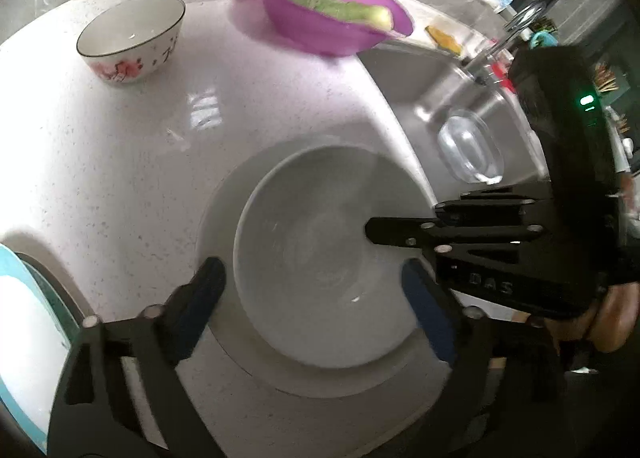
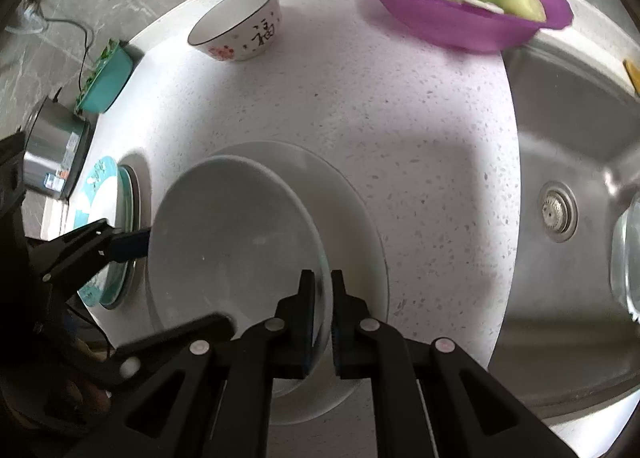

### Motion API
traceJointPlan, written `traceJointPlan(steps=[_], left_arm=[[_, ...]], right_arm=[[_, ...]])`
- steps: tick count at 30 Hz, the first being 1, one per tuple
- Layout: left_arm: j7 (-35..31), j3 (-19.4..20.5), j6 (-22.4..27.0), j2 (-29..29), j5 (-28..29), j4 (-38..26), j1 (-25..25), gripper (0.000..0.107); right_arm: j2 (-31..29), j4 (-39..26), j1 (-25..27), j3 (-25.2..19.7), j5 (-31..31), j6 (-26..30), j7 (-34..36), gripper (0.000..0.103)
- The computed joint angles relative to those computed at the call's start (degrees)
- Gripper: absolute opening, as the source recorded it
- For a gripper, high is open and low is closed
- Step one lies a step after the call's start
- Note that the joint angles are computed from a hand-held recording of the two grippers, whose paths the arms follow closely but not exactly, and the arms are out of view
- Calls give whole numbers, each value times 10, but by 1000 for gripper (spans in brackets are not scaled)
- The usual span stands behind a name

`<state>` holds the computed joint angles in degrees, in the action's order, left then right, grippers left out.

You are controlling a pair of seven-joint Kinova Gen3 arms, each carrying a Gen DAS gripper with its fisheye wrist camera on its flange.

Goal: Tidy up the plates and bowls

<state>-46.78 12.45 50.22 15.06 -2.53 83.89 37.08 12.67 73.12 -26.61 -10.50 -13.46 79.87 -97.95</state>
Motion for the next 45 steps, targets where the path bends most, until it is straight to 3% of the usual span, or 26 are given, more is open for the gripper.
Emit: traceJointPlan(steps=[3,6,9,12,16,21,23,28,33,36,39,43,45], left_arm=[[11,-3,7,-12,-11,1,3,93],[21,-3,-1,-31,-1,13,-6,98],[32,-2,-13,-58,2,35,-18,98],[39,0,-33,-78,18,59,-38,98],[46,-2,-47,-102,26,75,-66,98],[30,-3,-56,-123,55,91,-101,98],[17,-4,-55,-130,70,96,-115,98],[10,-2,-52,-126,82,94,-129,98],[-18,-1,-59,-122,111,95,-142,98],[-31,-9,-36,-119,100,76,-147,98],[-27,-17,16,-102,53,30,-153,98],[-63,-35,94,-50,4,-51,-169,98],[-86,-46,117,-19,-2,-85,-181,98]], right_arm=[[2,-5,-5,-3,12,5,-8,7],[2,-5,15,-33,21,4,-22,8],[-1,-4,-10,-9,23,5,-26,11],[-1,-8,-29,5,23,10,-29,22],[-10,-7,-48,23,16,6,-27,45],[-17,-4,-41,14,16,0,-37,55],[-20,-7,-52,29,14,1,-40,63],[-20,-20,-42,18,22,14,-54,65],[-14,-51,-9,-44,64,44,-84,65],[-14,-91,-11,-40,82,67,-83,65],[0,-152,-2,-41,82,64,-75,65],[56,-257,-46,5,70,44,-54,65],[98,-310,-85,51,55,38,-47,65]])
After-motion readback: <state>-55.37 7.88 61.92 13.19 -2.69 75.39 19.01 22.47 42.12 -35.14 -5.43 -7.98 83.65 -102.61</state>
